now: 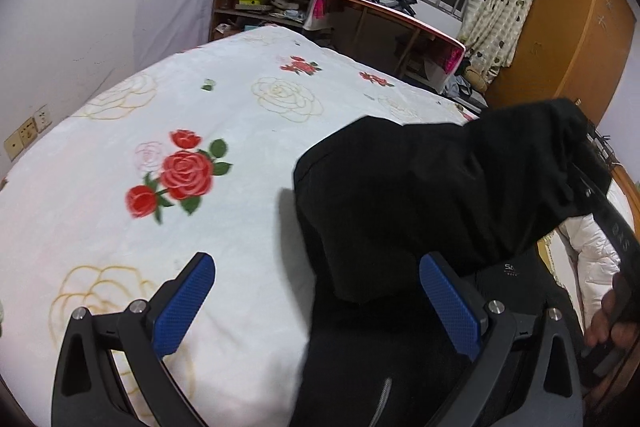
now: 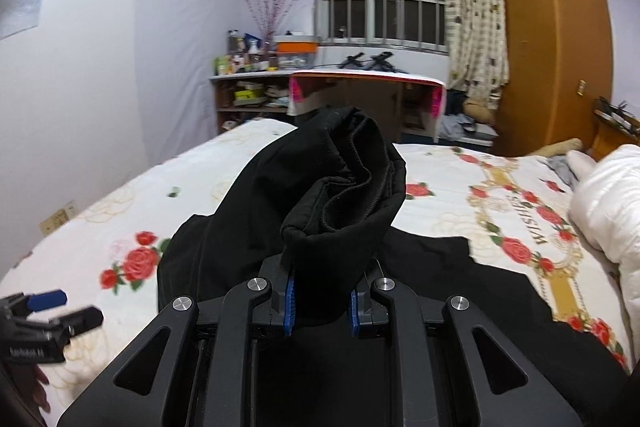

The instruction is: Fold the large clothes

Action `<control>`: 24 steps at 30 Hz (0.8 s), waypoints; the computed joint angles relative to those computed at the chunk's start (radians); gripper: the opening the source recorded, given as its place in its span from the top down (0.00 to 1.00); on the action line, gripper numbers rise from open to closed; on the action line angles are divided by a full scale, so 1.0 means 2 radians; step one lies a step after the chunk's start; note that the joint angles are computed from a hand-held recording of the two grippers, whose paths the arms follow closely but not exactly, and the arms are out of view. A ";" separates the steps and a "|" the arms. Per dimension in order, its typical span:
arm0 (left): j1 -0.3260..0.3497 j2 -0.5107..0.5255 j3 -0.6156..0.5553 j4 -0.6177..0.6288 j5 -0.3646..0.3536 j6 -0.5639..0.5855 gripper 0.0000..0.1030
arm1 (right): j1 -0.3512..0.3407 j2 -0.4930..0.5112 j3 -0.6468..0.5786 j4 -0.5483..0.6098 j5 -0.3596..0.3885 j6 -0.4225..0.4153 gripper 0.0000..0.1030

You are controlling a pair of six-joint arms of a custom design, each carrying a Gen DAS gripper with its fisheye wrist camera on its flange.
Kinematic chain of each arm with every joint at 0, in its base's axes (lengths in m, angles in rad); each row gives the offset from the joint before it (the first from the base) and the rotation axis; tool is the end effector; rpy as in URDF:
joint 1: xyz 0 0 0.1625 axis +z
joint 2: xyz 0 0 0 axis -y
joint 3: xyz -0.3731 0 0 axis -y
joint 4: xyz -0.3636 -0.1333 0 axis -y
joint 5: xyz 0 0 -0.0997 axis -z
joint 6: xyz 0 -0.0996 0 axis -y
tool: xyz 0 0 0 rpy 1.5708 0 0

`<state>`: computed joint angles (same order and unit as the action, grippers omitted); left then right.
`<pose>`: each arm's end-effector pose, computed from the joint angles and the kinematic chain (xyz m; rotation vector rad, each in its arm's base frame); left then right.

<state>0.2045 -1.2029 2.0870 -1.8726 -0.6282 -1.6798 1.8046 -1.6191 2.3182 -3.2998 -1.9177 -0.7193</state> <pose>-0.3637 -0.2939 0.1257 -0.0121 2.3193 -1.1343 0.1875 -0.3582 0.3384 0.8595 -2.1663 1.1762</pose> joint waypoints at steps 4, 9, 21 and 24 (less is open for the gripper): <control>0.022 0.036 -0.019 -0.032 0.001 0.036 0.00 | -0.035 -0.017 0.004 -0.011 0.010 -0.018 0.81; 0.055 0.074 -0.034 -0.098 -0.011 0.092 0.00 | -0.080 -0.023 0.005 -0.016 0.023 -0.028 0.81; 0.104 0.149 -0.098 -0.093 -0.017 0.140 0.00 | -0.159 -0.022 0.017 -0.018 0.043 -0.014 0.81; 0.119 0.168 -0.123 -0.072 -0.030 0.147 0.00 | -0.176 -0.014 0.021 -0.030 0.038 -0.026 0.81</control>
<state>0.4428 -0.8666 1.8410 -2.0156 -0.6881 -1.3852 1.4532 -1.6467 2.3612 -3.3599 -1.8409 -0.7708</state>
